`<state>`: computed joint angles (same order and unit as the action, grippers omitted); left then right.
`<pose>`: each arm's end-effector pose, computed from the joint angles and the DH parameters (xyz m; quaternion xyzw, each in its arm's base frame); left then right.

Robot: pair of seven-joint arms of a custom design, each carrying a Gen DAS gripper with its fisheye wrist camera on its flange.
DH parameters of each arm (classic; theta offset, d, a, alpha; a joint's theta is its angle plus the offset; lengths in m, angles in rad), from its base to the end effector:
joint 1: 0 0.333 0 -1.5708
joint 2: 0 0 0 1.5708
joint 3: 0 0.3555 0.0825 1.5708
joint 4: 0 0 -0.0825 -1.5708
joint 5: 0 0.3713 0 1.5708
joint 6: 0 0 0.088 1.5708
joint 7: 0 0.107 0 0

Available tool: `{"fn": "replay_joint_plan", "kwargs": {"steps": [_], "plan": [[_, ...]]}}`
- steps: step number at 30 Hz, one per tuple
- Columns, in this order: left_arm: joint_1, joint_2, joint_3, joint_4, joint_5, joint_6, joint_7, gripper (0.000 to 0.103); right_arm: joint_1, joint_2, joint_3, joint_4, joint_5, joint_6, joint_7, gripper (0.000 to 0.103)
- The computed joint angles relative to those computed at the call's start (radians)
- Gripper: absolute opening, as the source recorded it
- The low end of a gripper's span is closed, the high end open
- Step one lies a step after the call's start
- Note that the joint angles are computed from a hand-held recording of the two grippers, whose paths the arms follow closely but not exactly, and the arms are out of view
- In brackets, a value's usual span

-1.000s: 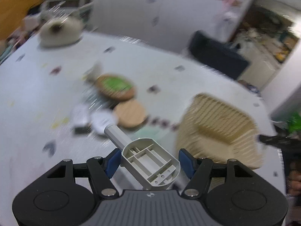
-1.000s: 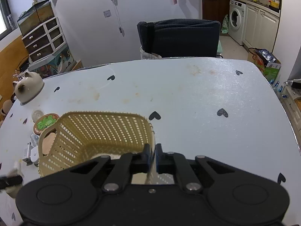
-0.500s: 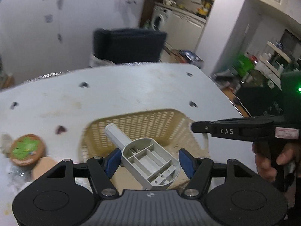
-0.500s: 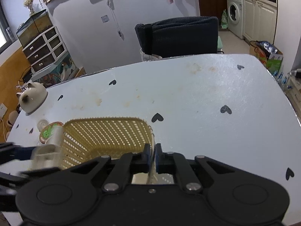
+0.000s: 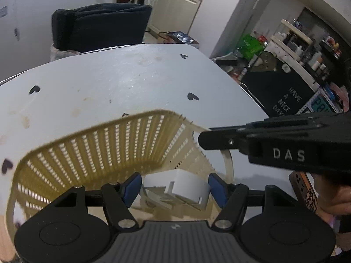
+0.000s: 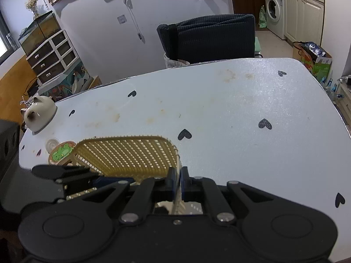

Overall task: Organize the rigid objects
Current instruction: 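Carry the battery holder into the basket and open the left tool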

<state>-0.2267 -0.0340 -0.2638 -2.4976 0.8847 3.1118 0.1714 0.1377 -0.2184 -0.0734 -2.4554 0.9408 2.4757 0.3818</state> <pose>0.3906 -0.2836 0.4009 -0.6789 0.6592 -0.3060 0.1046 0.4558 0.0258 0.4488 -0.8210 0.4562 -0.0281 0.3421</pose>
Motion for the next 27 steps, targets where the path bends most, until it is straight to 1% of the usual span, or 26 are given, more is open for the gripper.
{"fn": "replay_joint_plan", "kwargs": {"steps": [3, 5, 6, 7, 8, 9, 12, 16, 20, 24, 27], "plan": [[-0.015, -0.001, 0.009, -0.011, -0.102, 0.007, 0.106, 0.068, -0.001, 0.001, 0.001, 0.001, -0.001, -0.002, 0.009, 0.005], [-0.009, 0.010, 0.002, 0.002, -0.086, 0.001, 0.084, 0.069, -0.001, 0.001, 0.000, 0.001, 0.000, -0.004, 0.012, 0.005], [-0.013, 0.012, 0.002, 0.004, -0.102, -0.008, 0.093, 0.074, -0.001, 0.002, 0.000, 0.002, 0.000, -0.005, 0.013, 0.005], [-0.015, 0.015, 0.001, 0.011, -0.093, -0.027, 0.080, 0.080, -0.002, 0.002, 0.001, 0.002, 0.000, -0.004, 0.014, 0.005], [-0.016, 0.013, 0.001, 0.013, -0.080, -0.039, 0.060, 0.082, -0.002, 0.003, 0.001, 0.003, 0.000, -0.004, 0.015, 0.005], [-0.016, 0.010, 0.004, 0.007, -0.075, -0.032, 0.047, 0.083, -0.003, 0.005, 0.000, 0.005, -0.001, -0.006, 0.017, 0.005], [-0.011, -0.016, 0.004, -0.020, -0.076, -0.004, 0.018, 0.083, -0.003, 0.004, 0.001, 0.005, -0.004, -0.006, 0.019, 0.005], [0.004, -0.057, -0.019, -0.053, -0.093, -0.014, -0.014, 0.083, -0.003, 0.003, 0.002, 0.004, -0.006, -0.006, 0.020, 0.005], [-0.010, -0.092, -0.020, -0.096, -0.207, -0.015, 0.034, 0.082, -0.002, 0.003, 0.002, 0.005, -0.006, -0.004, 0.020, 0.005], [0.004, -0.119, -0.047, -0.118, -0.261, -0.029, 0.043, 0.082, -0.001, 0.002, 0.004, 0.003, -0.011, 0.000, 0.020, 0.005], [0.029, -0.152, -0.082, -0.132, -0.265, -0.036, 0.011, 0.083, 0.000, 0.001, 0.004, 0.002, -0.017, 0.002, 0.022, 0.005]]}}
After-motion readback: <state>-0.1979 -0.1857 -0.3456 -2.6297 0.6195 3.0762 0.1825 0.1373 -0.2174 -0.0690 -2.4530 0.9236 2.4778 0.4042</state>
